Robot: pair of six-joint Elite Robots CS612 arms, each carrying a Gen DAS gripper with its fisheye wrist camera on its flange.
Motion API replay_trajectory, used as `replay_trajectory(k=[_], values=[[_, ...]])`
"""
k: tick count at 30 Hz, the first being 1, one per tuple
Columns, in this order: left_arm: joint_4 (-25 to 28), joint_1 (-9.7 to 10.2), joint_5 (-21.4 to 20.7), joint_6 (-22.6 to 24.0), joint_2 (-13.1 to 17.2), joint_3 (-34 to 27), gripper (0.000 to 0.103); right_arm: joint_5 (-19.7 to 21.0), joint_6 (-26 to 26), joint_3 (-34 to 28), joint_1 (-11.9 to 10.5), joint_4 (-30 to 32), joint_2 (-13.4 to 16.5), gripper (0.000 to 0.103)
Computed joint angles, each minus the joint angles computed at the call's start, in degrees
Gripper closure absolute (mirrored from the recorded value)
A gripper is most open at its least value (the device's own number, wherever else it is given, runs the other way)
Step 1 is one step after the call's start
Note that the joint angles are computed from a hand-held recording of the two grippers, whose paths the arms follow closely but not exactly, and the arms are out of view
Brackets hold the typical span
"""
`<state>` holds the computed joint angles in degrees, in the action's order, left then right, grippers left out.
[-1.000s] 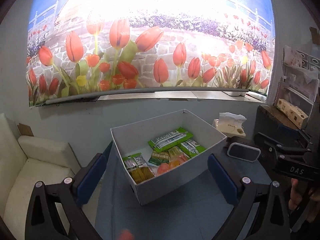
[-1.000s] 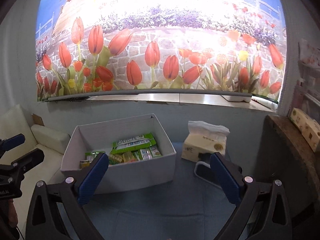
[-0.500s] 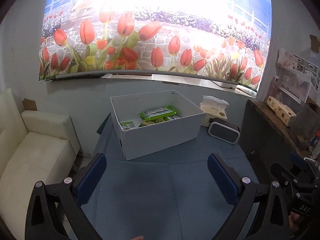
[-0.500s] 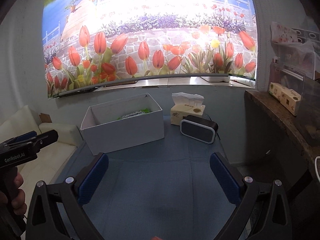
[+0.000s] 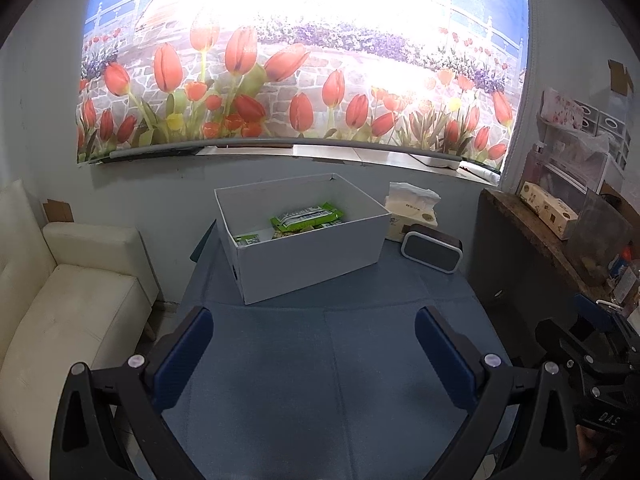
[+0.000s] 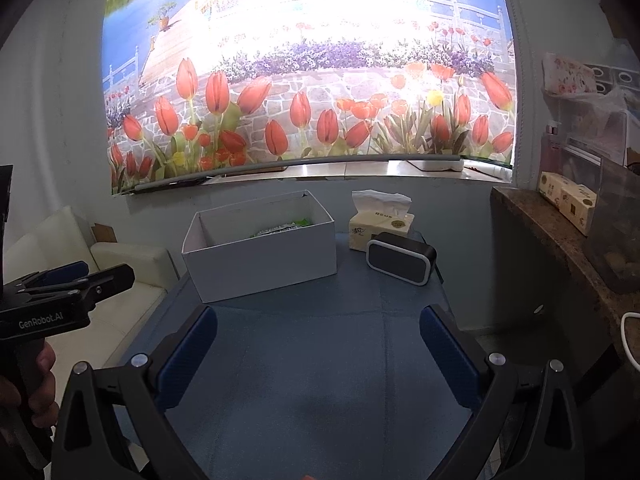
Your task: Organize snacks
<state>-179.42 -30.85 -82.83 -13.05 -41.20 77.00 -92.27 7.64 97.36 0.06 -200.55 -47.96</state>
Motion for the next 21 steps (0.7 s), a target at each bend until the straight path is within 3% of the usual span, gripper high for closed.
replay_trajectory(k=[21], values=[[0.2,-0.05,-1.5,1.5,-0.9,1.5,0.0,1.0,-0.5,-0.1,-0.1,1.7,-0.4,0.0]])
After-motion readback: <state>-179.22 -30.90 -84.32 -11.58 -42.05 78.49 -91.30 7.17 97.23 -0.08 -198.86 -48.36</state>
